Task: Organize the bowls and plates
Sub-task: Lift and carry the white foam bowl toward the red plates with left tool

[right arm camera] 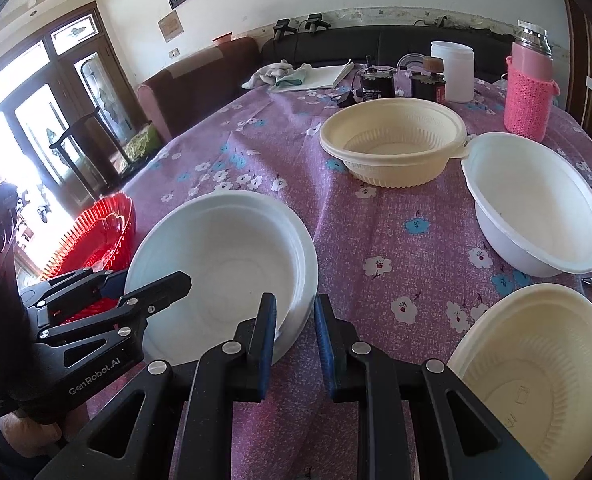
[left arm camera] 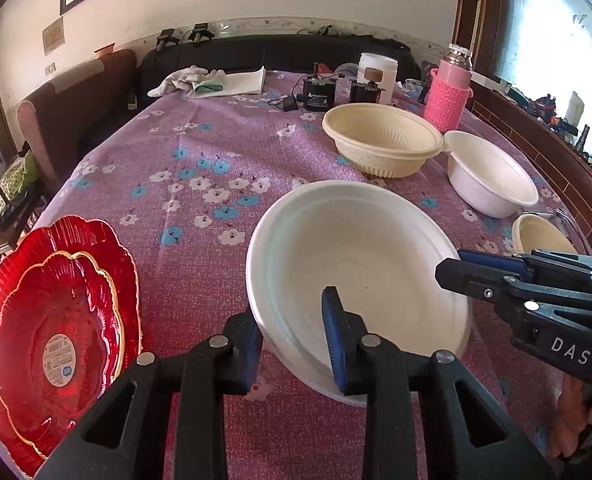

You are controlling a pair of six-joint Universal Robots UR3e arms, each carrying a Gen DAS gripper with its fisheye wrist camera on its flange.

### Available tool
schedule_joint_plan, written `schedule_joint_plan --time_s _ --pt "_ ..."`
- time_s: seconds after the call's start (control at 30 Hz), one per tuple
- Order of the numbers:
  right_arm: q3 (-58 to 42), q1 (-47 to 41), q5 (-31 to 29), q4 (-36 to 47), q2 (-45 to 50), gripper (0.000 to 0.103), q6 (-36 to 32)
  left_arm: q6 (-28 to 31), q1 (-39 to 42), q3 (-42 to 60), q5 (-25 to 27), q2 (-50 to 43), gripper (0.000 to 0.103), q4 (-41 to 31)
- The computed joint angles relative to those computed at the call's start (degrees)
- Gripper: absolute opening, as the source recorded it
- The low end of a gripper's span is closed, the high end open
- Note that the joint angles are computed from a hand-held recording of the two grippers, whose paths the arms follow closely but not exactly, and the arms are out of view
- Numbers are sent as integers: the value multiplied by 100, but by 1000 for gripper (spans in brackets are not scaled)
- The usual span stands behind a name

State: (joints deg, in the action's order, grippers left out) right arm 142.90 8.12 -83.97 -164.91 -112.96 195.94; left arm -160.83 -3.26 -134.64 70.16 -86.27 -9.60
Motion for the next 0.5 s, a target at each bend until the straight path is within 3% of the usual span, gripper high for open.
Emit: schedule_joint_plan --time_s 0.5 --pt "-69 439 -310 66 -280 22 538 337 489 -227 -513 907 27 -654"
